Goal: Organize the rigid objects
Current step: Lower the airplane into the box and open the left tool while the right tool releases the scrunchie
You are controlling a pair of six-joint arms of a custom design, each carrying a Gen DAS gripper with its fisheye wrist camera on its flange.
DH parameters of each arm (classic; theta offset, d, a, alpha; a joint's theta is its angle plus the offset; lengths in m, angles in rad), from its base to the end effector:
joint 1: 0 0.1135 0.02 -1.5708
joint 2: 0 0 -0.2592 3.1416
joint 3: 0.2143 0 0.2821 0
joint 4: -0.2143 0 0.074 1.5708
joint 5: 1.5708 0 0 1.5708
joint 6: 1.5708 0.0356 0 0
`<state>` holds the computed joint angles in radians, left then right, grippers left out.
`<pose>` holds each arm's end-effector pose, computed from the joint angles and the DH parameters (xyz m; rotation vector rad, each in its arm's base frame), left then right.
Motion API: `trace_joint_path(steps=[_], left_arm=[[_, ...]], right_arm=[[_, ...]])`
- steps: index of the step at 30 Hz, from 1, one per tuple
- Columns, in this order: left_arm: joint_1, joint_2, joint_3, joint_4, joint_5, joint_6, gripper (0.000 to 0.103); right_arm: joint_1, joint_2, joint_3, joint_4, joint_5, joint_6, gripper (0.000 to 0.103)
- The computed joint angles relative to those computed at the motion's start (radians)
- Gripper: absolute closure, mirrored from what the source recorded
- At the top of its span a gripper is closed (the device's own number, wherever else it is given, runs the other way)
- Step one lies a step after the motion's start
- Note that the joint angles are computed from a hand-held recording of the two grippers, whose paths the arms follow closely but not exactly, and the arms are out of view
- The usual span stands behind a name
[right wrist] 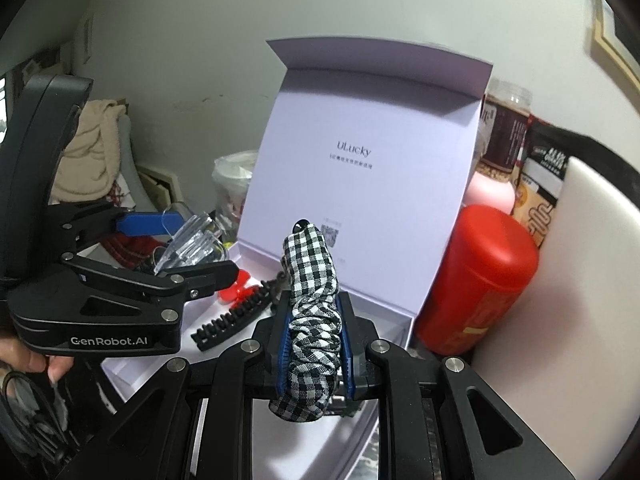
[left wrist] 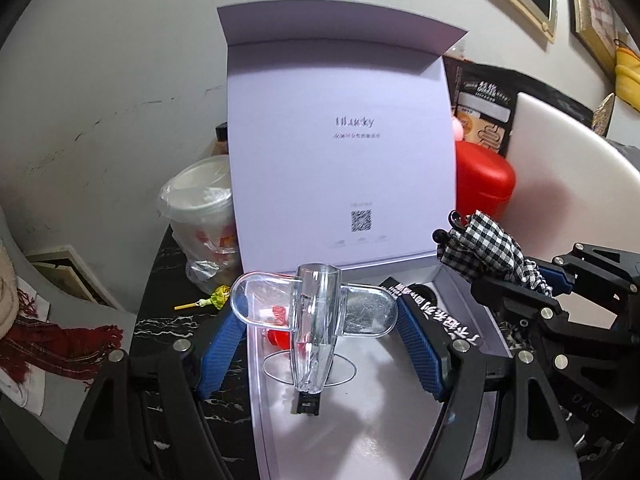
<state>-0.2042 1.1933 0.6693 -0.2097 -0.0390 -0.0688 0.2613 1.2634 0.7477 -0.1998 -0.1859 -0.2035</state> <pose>0.2691 -0.0543 0.1951 0.1360 2.3017 -0.0950 0.2816 0.0821 0.2053 -0.6196 2.1974 0.2426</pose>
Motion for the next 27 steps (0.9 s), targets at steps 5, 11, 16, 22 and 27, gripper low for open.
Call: trace_joint_path(steps=[5,11,16,22,27], left_arm=[[0.009,0.054,0.004,0.013,0.000,0.012,0.028],[0.002,0.108,0.016,0.027,-0.012,0.022,0.028],[-0.013,0.158,0.026,0.038,-0.027,0.028,0.028],[-0.042,0.204,0.029,0.055,-0.084,0.043,0.028],[-0.041,0.230,0.036,0.054,-0.083,0.051,0.028]], right_arm=[[-0.001,0.066,0.015,0.006,-0.001,0.012,0.083],[0.003,0.129,0.033,0.012,0.004,0.009,0.083],[0.008,0.172,0.048,0.007,0.014,0.011,0.083],[0.014,0.232,0.073,-0.001,0.013,0.013,0.083],[0.016,0.263,0.086,-0.007,0.010,0.009,0.083]])
